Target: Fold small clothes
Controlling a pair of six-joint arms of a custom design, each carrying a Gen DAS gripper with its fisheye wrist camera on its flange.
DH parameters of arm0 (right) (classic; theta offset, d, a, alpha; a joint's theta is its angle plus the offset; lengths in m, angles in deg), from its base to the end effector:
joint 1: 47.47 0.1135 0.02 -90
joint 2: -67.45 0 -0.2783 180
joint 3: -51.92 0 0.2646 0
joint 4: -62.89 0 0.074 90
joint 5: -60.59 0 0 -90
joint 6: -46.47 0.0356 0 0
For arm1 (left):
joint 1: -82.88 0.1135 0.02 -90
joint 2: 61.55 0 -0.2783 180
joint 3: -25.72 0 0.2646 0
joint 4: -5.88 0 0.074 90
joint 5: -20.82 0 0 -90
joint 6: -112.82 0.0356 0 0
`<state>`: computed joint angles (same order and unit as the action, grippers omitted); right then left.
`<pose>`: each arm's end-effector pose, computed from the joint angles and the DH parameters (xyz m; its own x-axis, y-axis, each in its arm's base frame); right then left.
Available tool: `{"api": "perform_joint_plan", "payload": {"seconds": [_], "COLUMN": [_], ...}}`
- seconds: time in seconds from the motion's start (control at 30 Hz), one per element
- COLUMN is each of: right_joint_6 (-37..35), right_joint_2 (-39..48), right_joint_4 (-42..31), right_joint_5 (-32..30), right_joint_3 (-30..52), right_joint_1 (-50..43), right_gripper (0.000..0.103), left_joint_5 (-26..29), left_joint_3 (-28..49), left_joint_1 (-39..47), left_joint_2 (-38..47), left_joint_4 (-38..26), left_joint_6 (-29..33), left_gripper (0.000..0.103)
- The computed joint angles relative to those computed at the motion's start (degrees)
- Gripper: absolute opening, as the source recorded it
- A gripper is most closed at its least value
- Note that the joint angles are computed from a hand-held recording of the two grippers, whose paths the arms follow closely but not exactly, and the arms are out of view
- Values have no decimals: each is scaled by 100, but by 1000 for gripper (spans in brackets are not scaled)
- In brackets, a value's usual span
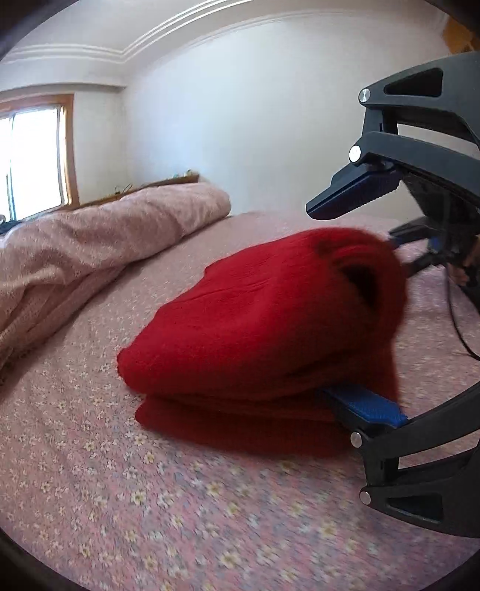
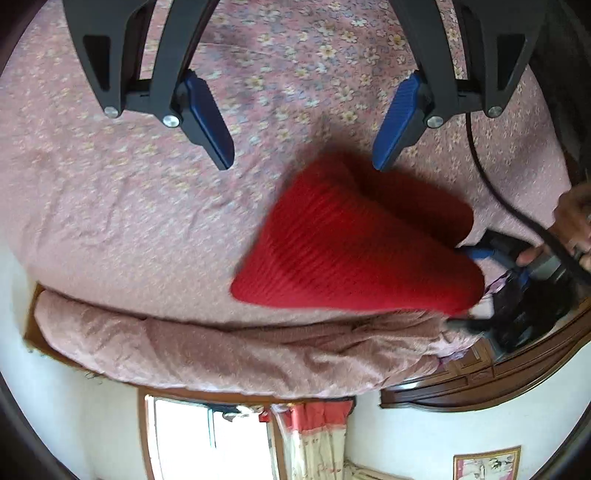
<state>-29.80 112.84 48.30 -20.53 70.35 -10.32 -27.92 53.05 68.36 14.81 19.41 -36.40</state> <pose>0.1166 0.0814 0.1192 -0.6333 -0.1856 -0.7513 -0.3647 0.9278 0.0782 0.1973 -0.0754 0.1257 -0.8961 -0.4351 -0.0876 -0.1205 0.4286 -0.8954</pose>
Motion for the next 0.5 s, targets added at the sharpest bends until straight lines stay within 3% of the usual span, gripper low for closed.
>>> {"api": "perform_joint_plan", "payload": {"seconds": [0.1,0.23,0.3,0.33,0.5], "right_joint_6": [-9,117,139,163,315], "right_joint_2": [655,1748,2144,2295,3130], "right_joint_4": [572,1222,1497,1638,2146], "right_joint_5": [-23,198,364,469,846], "right_joint_3": [42,265,388,418,827], "right_joint_1": [-18,59,164,240,277], "right_gripper": [81,81,81,81,81], "left_joint_5": [-200,-547,-778,-899,-1531], "left_joint_3": [76,253,391,528,1054], "left_joint_1": [-67,-223,-379,-471,-999], "left_joint_2": [372,220,36,-72,-466], "left_joint_4": [432,61,-359,-678,-732], "left_joint_6": [-454,-572,-514,-424,286], "left_gripper": [80,79,55,26,21]}}
